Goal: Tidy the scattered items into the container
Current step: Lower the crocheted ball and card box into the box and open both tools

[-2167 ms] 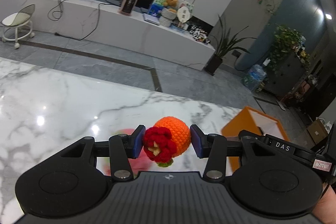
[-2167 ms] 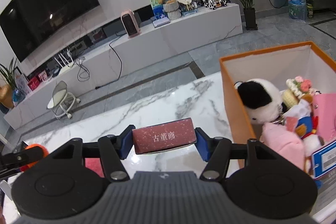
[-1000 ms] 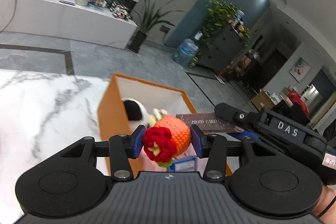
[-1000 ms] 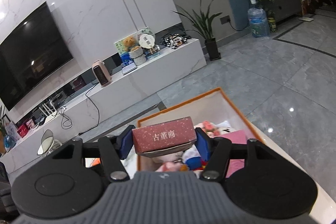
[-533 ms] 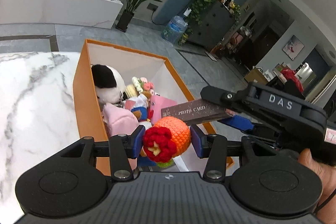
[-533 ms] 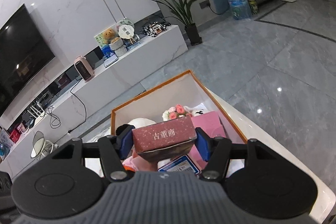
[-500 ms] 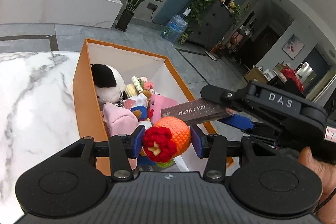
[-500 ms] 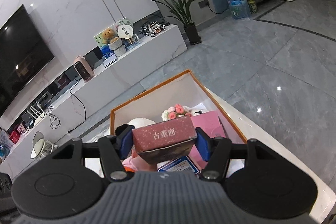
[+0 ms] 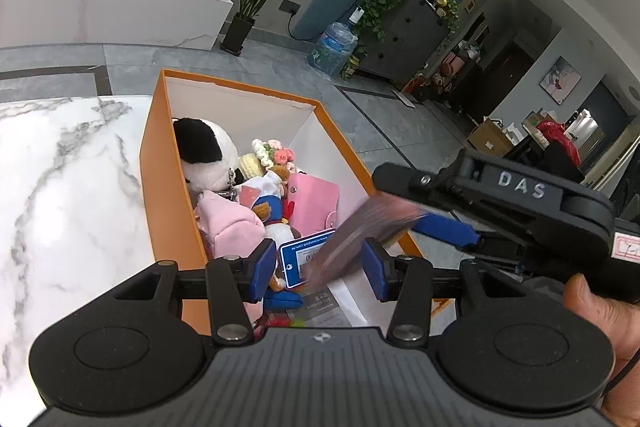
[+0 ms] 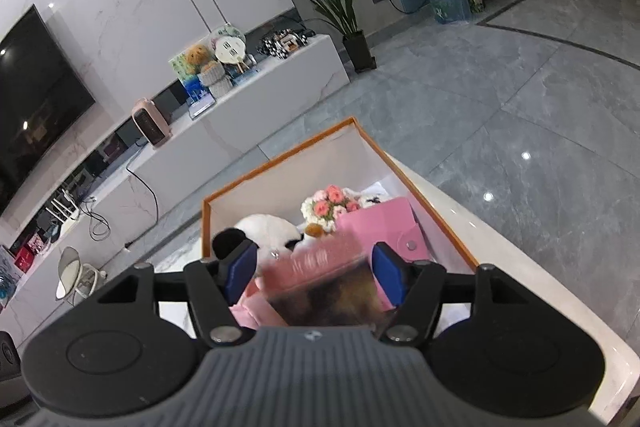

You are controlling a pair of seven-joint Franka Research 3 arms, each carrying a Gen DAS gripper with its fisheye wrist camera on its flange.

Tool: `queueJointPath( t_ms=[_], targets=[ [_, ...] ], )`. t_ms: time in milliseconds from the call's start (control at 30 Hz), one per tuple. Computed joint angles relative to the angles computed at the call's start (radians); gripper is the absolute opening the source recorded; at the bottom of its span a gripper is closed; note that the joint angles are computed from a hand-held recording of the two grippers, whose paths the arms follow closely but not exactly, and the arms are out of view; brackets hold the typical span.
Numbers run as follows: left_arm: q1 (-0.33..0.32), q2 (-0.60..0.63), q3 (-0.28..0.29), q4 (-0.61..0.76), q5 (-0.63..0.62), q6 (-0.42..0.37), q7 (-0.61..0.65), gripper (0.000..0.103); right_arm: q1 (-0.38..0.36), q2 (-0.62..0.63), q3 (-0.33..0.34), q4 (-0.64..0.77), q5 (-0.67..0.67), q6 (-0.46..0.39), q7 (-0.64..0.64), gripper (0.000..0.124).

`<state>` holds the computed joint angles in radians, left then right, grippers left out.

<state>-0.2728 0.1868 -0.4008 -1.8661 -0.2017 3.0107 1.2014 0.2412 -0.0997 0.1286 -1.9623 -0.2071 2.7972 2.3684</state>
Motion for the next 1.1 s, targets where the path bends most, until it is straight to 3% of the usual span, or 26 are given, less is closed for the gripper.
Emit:
queueJointPath(
  t_ms=[700,1100],
  targets=[
    [-0.002,-0.022,0.019,-0.023,0.011,0.001,-0.033,0.054,0.010,0.005,0.000,0.009,0.025,0.010,-0.052,0.067],
    [0.017,-0.064,0.021,-0.065,-0.063,0.027,0.016,0.054,0.027,0.017,0.001,0.020,0.034,0.005,-0.079,0.067]
  ],
)
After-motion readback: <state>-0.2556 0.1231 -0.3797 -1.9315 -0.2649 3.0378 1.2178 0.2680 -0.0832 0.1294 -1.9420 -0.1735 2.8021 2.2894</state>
